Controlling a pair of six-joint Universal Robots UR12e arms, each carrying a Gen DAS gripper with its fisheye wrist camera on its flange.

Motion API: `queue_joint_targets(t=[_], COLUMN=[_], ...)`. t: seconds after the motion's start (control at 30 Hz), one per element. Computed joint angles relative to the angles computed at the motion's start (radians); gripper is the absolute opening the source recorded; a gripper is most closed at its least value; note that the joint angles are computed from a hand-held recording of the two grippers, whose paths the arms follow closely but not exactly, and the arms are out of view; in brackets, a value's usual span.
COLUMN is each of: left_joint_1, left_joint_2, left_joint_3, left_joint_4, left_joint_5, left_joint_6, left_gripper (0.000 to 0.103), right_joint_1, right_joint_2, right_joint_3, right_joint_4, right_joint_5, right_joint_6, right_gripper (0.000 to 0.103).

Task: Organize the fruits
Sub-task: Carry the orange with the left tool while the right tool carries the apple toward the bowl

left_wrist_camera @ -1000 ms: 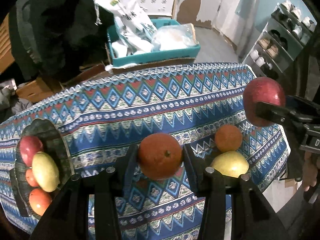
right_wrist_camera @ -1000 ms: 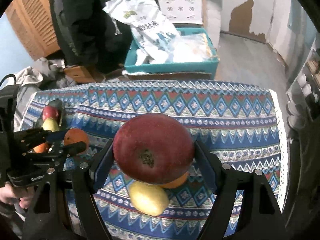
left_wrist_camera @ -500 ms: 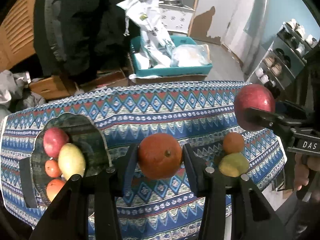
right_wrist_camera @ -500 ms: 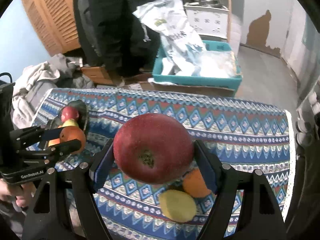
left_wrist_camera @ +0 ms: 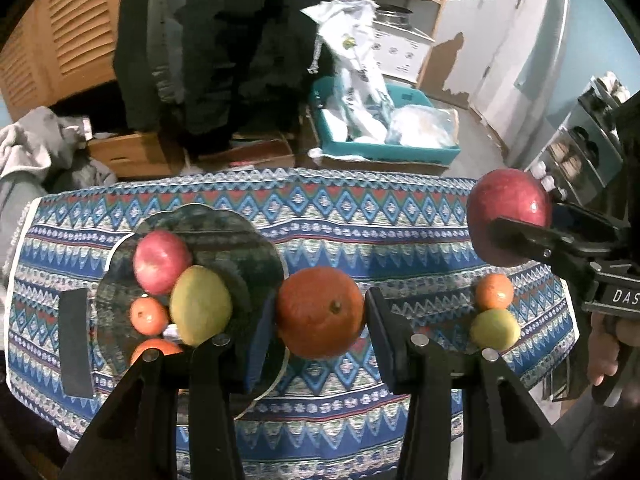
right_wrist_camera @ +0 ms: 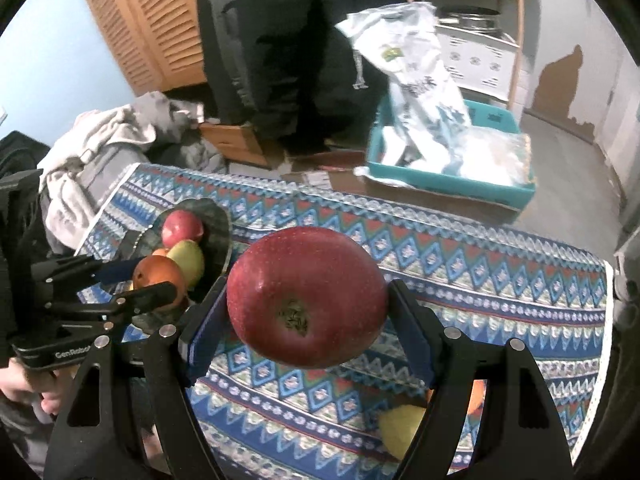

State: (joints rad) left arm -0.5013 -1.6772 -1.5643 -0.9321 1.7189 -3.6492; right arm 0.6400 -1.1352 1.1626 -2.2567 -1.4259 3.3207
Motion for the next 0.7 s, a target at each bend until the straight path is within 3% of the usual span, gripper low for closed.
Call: queue_joint_targets(t=[0.7], left_joint_1=[0.078], left_joint_2=[0.088], left_joint_3=[-0.127], left_joint_4=[0.003], left_joint_5=[-0.031], left_joint_6=[-0.062], left_gripper=[0.046], right_joint_1=[0.059], right_joint_2=[0.174], right_joint_3=[-0.254], right_joint_4=[0.146], right_joint_5=[0.085], right_joint_6=[-0.051], right_gripper=[0.078])
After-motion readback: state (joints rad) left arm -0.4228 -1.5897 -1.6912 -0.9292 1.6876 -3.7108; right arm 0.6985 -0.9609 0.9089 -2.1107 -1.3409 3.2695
